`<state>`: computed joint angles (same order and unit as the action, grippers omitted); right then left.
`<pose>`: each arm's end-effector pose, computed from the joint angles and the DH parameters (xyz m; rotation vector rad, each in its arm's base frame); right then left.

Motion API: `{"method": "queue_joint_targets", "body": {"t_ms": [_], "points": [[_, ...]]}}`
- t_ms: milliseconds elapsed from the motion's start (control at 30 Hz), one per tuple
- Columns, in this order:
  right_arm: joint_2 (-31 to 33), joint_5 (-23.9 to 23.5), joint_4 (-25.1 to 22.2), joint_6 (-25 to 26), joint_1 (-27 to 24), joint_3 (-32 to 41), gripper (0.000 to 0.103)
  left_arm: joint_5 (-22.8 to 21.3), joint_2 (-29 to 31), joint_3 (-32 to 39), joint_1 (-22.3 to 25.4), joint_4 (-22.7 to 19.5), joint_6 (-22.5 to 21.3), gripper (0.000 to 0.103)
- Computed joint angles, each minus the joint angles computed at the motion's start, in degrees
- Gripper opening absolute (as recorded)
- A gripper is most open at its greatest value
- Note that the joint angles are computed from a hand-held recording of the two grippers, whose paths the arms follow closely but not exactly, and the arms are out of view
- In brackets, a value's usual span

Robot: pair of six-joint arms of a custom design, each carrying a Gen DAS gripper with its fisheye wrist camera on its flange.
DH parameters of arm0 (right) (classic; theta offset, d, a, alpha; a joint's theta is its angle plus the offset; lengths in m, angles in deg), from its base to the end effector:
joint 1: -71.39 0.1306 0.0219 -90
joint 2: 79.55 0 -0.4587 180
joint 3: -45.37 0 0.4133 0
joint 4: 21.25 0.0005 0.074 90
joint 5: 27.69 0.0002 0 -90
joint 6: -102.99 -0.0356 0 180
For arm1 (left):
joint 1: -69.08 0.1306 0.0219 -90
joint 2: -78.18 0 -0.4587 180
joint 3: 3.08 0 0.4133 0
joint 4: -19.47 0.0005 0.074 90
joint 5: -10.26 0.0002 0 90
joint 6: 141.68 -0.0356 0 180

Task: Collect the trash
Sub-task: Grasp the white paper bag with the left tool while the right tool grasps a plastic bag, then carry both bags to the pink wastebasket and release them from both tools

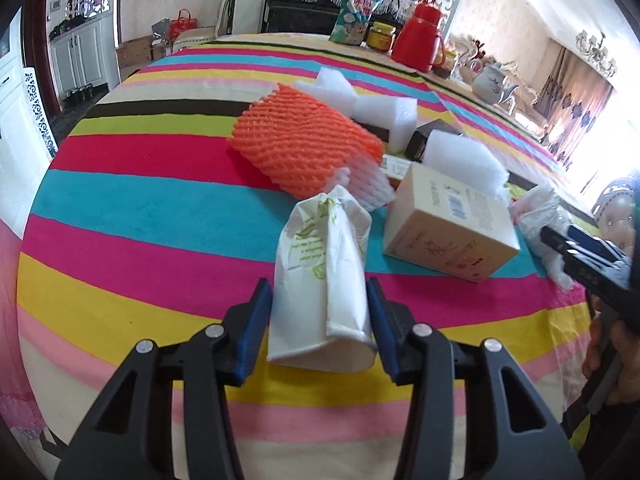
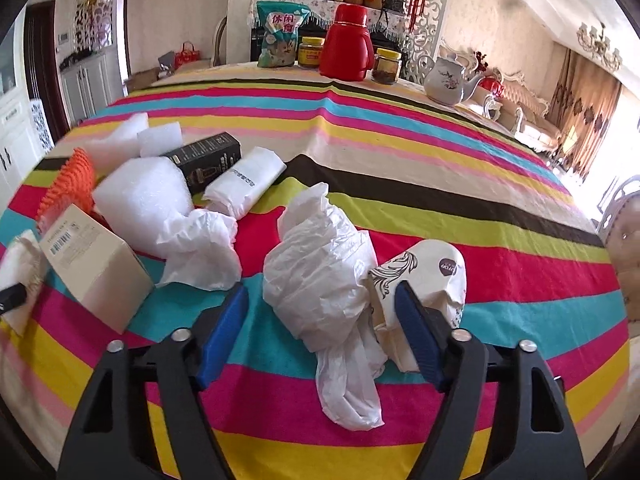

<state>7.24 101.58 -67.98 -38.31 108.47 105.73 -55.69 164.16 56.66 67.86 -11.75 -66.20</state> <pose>0.3295 0.2201 0.3074 0.4292 2.4015 -0.3719 0.4172 -0.0239 0.3155 0.4959 2.4533 -0.4441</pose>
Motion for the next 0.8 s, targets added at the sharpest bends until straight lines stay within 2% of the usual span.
{"method": "queue_joint_targets", "body": {"t_ms": [67, 100, 300, 400, 533, 800], "points": [[1.31, -0.45, -1.1, 1.32, -0.54, 0.78, 0.057, 1.13, -0.71, -0.2, 0.58, -0.17, -0.55, 0.047], [2.08, -1.17, -1.5, 2.01, -0.74, 1.16, 0.049, 1.41, -0.97, -0.32, 0.75, -0.28, -0.75, 0.047], [0.8, -3.8, 2.3, 3.91, -0.42, -0.13, 0.035, 3.47, -2.66, -0.88, 1.99, -0.38, -1.53, 0.046], [-1.59, -4.95, 5.45, 3.5, 0.28, -1.36, 0.034, 4.18, -3.57, -1.18, 2.72, 0.16, -1.41, 0.046], [-4.74, -4.19, 8.52, 2.15, 2.42, -2.23, 0.034, 5.15, -4.81, -1.28, 3.76, 1.06, -1.27, 0.046], [-6.91, -0.77, 10.75, 1.83, 7.02, 0.11, 0.034, 6.22, -6.45, -0.92, 6.51, 1.89, -0.96, 0.046]]}}
